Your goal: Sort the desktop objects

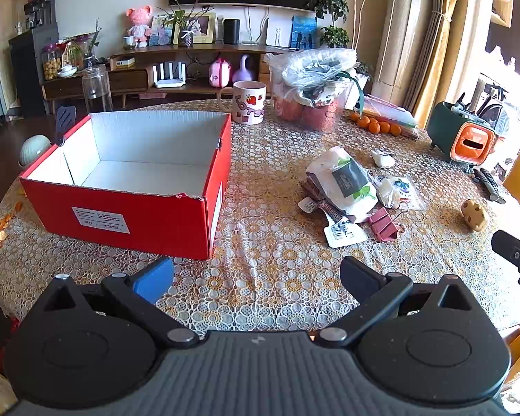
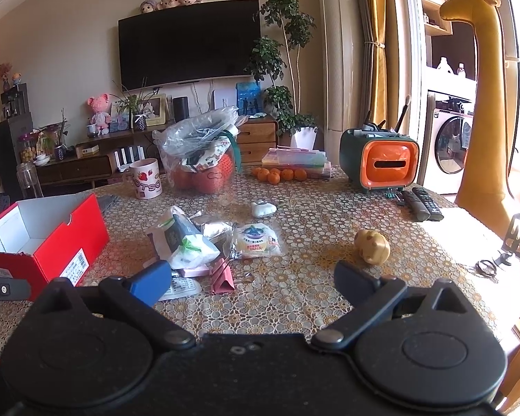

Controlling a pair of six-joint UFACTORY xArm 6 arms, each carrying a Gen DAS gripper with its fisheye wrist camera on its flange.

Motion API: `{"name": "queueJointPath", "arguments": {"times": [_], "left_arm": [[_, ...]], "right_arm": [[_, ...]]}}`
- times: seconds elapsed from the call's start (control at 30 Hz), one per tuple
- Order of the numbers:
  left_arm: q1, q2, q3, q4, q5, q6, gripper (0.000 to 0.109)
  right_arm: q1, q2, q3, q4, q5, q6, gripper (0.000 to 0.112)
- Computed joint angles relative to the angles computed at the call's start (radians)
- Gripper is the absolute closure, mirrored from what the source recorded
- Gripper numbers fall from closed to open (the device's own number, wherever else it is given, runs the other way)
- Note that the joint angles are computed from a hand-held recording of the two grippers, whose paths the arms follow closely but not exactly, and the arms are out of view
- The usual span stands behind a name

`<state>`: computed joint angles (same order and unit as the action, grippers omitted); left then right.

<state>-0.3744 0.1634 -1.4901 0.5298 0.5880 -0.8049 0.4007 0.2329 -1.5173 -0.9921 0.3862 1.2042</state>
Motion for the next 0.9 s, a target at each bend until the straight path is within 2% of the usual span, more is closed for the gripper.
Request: {"name": "queueJointPath", "arguments": {"times": [0.2,0.5,0.73,0.9], "left_arm": [[-0.005,0.048,-0.066,0.003,0.02,0.033,0.006],[-0.006,0.172,-0.216,-0.086,0.014,0.128,0.006],[-0.016,0.347,-0.457,-0.192,0.086,0.234,0.006],[-0.028,0.505,-0.689,-0.212,0.145,0.289,0.006]], "right_arm": [[-0.012,0.008,-0.005,0.003,-0.003,-0.009,0.012],[-0.052,0.044,-0.038,0.014,-0.003,-0.032,0.012],[-0.094,0.091,-0.087,0.015,0.008,-0.074,0.012],[-0.123,0.14,-0.134,0.009,0.016,-0.122,0.012]]}}
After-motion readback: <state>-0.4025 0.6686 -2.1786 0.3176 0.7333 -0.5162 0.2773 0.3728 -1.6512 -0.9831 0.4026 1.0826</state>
